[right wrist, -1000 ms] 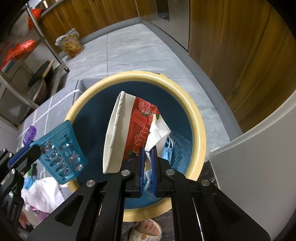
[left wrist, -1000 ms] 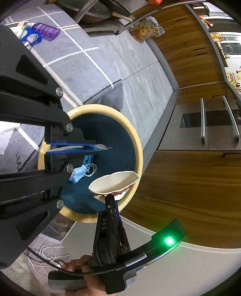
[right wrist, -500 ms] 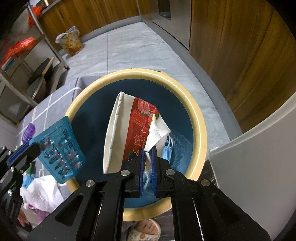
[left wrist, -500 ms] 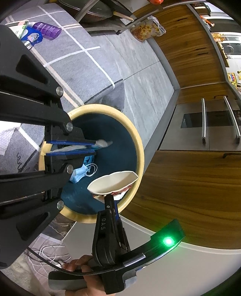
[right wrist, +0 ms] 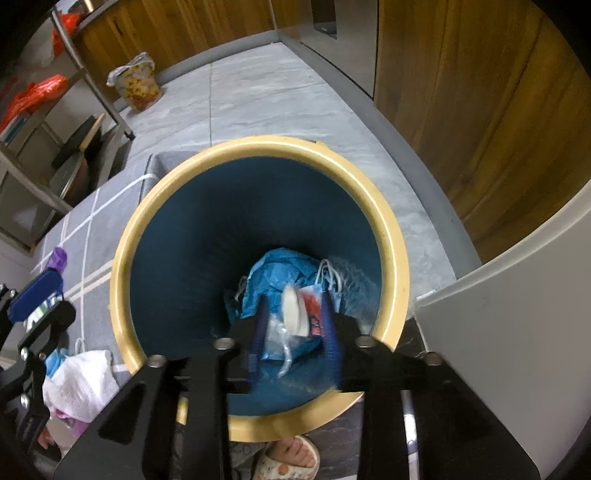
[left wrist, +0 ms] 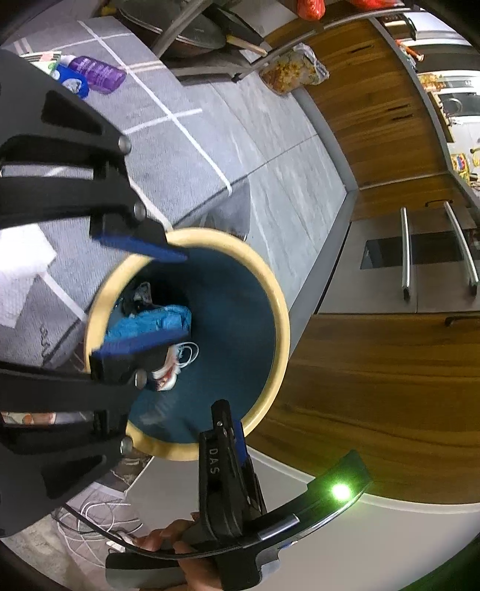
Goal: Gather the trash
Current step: 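Open both grippers to drop the blister pack and cup into the bin, then move both tools back over the trash on the mat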
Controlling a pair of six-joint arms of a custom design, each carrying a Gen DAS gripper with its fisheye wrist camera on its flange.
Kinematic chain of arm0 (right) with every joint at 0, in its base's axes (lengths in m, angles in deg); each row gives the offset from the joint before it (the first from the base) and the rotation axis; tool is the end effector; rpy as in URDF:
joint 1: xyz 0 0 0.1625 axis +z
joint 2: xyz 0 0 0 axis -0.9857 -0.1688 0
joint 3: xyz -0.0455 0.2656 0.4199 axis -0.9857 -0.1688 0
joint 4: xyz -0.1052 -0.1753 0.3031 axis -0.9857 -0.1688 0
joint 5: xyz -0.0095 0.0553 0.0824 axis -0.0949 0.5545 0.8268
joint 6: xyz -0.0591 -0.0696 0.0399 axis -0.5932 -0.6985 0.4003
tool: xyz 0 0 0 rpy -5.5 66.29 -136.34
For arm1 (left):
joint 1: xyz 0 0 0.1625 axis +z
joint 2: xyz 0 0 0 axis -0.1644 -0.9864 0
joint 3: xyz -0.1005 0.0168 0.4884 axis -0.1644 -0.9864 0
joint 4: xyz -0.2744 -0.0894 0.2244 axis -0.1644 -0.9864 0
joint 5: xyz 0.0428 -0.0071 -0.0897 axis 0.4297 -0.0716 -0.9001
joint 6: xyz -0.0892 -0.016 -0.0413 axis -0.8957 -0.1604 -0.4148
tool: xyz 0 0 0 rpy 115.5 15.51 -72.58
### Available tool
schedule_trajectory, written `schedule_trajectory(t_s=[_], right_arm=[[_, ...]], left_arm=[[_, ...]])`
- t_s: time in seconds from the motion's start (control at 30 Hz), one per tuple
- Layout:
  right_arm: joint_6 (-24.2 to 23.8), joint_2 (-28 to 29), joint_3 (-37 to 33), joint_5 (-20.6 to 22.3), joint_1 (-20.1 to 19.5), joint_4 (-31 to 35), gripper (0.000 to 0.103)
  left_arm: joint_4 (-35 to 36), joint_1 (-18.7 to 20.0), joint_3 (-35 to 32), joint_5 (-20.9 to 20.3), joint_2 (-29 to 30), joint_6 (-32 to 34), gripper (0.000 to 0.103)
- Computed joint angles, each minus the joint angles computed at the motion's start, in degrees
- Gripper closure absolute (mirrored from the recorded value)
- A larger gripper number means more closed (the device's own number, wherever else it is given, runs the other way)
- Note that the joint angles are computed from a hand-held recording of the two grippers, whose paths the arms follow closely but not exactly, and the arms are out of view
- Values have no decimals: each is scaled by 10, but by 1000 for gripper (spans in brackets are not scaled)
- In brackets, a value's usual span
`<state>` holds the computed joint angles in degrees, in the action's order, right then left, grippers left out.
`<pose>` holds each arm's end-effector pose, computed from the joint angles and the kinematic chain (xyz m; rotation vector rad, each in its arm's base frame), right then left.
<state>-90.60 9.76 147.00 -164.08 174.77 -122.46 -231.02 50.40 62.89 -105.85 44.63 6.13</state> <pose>0.1418 -0.7147 0.2684 0.6082 -2.4871 0.3375 -0.3560 -0.5948 0.0855 0.5030 2.2161 -0.8102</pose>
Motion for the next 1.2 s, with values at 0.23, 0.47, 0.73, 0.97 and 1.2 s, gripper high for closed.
schedule_trajectory(t_s=[0.23, 0.47, 0.73, 0.97, 1.2], right_arm=[[-20, -9, 19, 14, 9, -38, 27], [-39, -33, 58, 40, 30, -76, 22], [-30, -65, 112, 54, 56, -102, 20], [3, -87, 163, 76, 75, -108, 20], [19, -80, 196, 94, 94, -79, 20]], left_arm=[[-10, -16, 51, 55, -35, -44, 33], [10, -38, 96, 88, -85, -96, 29], [153, -73, 147, 99, -158, -228, 24], [333, -104, 179, 84, -225, -409, 21], [483, -120, 202, 49, -276, -564, 21]])
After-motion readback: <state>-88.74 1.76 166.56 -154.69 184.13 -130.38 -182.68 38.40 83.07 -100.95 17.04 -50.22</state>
